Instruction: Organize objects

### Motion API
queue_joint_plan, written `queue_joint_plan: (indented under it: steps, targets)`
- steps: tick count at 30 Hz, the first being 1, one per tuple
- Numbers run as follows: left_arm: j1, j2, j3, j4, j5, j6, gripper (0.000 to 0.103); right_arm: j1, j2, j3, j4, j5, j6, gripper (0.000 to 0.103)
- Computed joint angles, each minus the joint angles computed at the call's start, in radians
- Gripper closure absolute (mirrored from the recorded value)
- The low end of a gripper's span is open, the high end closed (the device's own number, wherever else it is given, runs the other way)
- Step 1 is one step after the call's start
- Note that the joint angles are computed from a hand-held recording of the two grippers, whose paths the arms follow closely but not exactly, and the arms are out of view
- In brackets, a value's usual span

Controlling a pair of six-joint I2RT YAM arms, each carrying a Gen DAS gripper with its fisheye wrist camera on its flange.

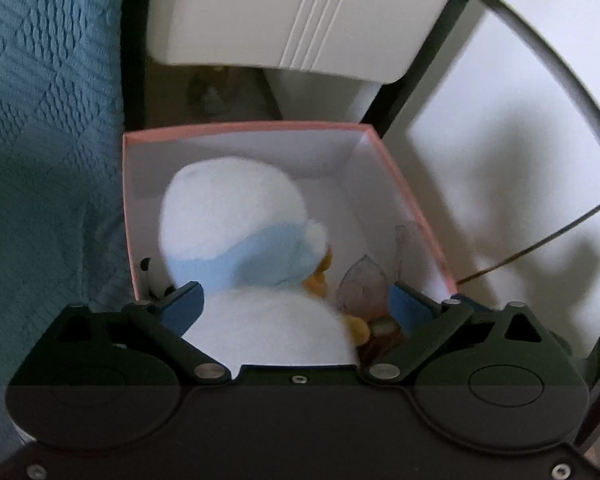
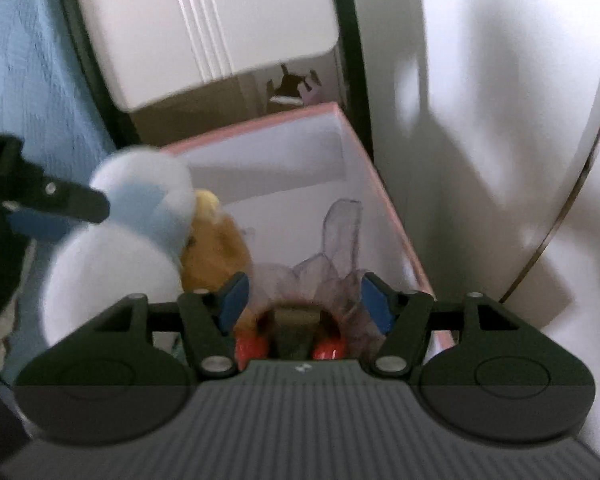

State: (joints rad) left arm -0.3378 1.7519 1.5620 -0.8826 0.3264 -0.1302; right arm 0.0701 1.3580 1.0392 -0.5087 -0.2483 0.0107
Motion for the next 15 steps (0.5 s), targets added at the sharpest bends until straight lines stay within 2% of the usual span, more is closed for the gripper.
queue_joint_plan:
  steps: [7,15]
  targets:
    - [0.017,-0.119,0.033,-0.067,-0.019,0.057,0.002,-0.009,-0.053,0.190,-0.126,-0.034,0.040,0.038]
    - [0.097,-0.230,0.131,-0.201,0.027,0.096,0.000,-0.012,-0.084,0.453,-0.290,-0.106,0.093,0.037]
